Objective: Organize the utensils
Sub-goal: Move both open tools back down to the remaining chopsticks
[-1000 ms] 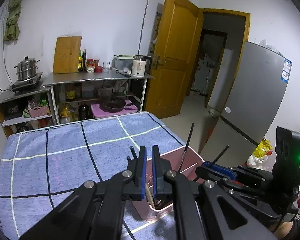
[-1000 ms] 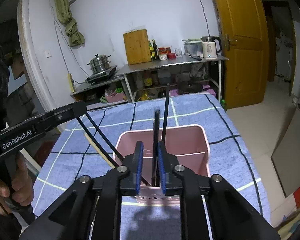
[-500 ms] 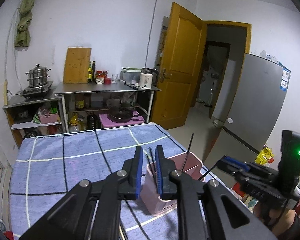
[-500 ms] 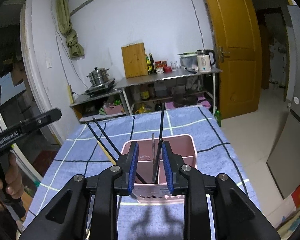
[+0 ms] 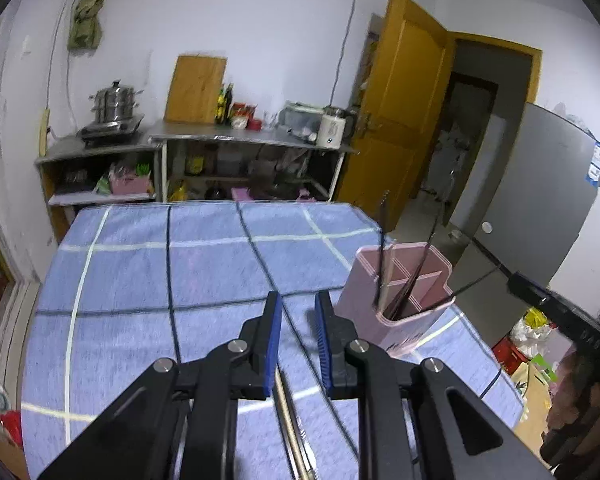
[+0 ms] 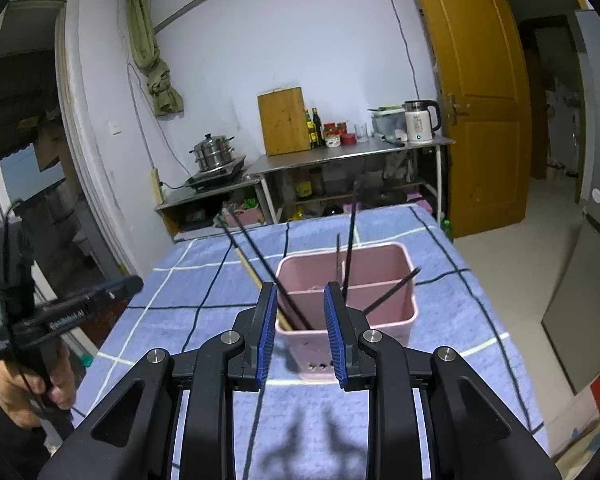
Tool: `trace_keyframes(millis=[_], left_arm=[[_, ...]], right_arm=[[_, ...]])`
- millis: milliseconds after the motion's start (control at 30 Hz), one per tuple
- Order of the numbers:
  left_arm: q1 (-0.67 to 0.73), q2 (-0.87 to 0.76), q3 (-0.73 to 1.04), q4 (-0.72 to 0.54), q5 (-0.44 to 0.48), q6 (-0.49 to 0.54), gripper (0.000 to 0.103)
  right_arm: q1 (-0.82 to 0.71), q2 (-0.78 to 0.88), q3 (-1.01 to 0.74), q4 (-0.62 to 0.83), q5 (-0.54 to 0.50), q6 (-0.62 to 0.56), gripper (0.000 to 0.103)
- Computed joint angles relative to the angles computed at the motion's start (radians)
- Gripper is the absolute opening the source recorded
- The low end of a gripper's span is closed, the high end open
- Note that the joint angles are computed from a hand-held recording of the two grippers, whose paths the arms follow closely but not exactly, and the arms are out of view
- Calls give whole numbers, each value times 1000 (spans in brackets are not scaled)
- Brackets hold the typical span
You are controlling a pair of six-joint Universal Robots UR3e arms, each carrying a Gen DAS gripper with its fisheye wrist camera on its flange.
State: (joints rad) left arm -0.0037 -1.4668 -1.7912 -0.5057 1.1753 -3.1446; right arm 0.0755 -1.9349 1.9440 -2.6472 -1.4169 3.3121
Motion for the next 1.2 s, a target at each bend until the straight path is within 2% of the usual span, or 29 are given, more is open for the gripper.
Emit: trace_keyframes(millis=[267,433,533,633,1100,1200], left_arm=[[23,-5,-181,45,11,10,18],[7,-76,-219,77,36,11,18],[-12,-134,-202,85,52,3,19],[-33,-196,-176,99,67,-5,25],[-133,-369,-43,95,175,-27,26],[-143,-376,-46,110,191,-32,30]], right_arm=[[65,33,83,-51,7,13,25],[108,117,119,-91,8,29,25],[117,155,139,-114,15,31,25],[121,185,151,-132,21,29,25],[93,241,174,-164,52,12,25],[86,239,176,-163,55,9,25]])
